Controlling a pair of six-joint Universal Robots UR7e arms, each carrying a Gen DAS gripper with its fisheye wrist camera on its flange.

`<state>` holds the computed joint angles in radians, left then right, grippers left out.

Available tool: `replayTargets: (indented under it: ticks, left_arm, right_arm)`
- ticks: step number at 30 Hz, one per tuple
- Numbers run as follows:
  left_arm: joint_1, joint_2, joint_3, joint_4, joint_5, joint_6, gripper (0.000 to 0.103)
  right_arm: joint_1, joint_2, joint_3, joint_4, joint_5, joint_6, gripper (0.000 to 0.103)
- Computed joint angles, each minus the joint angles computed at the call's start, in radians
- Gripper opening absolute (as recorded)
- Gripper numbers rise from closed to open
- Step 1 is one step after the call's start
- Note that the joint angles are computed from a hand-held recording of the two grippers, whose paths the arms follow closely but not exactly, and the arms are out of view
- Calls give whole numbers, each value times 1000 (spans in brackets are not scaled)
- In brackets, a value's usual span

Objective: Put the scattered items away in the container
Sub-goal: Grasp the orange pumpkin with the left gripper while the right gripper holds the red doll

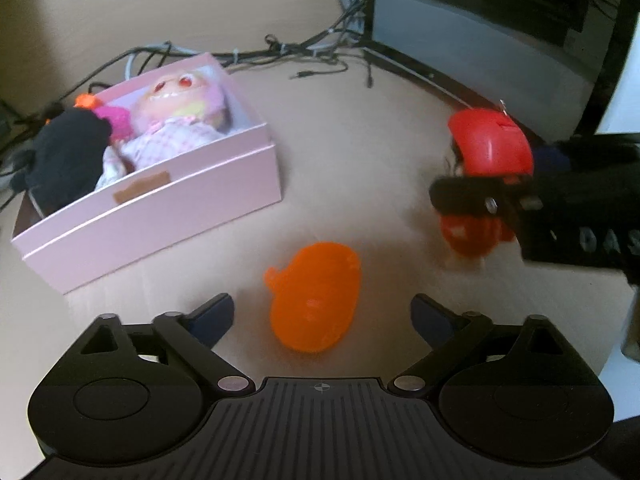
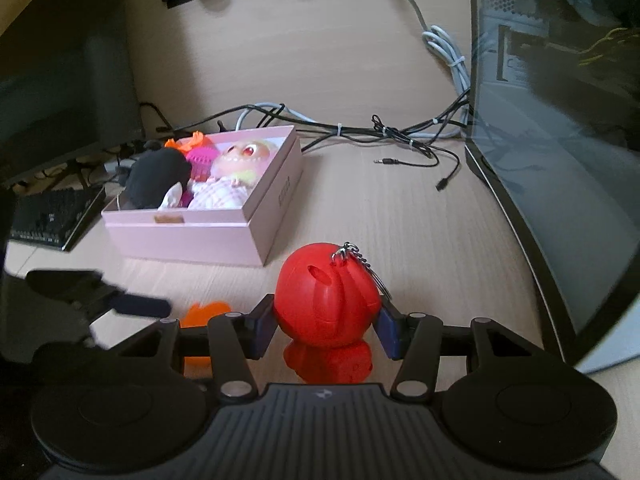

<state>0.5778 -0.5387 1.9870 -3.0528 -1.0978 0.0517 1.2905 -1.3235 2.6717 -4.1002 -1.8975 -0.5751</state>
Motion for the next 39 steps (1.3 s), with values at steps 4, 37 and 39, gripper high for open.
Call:
replayTargets:
  ticks: [4,37,39]
  left_arm:
    - [4,-2,7,0,-4,-2,61]
    - [52,-136,95,-18,-22,14,67]
    - [54,-127,78,3,-30,22,68]
  right_arm:
    - [37,30,11,-37,-52,0,51]
    - [161,116,-45,42,-135,6,46]
    - [147,107,-38,36,-116,-7,47]
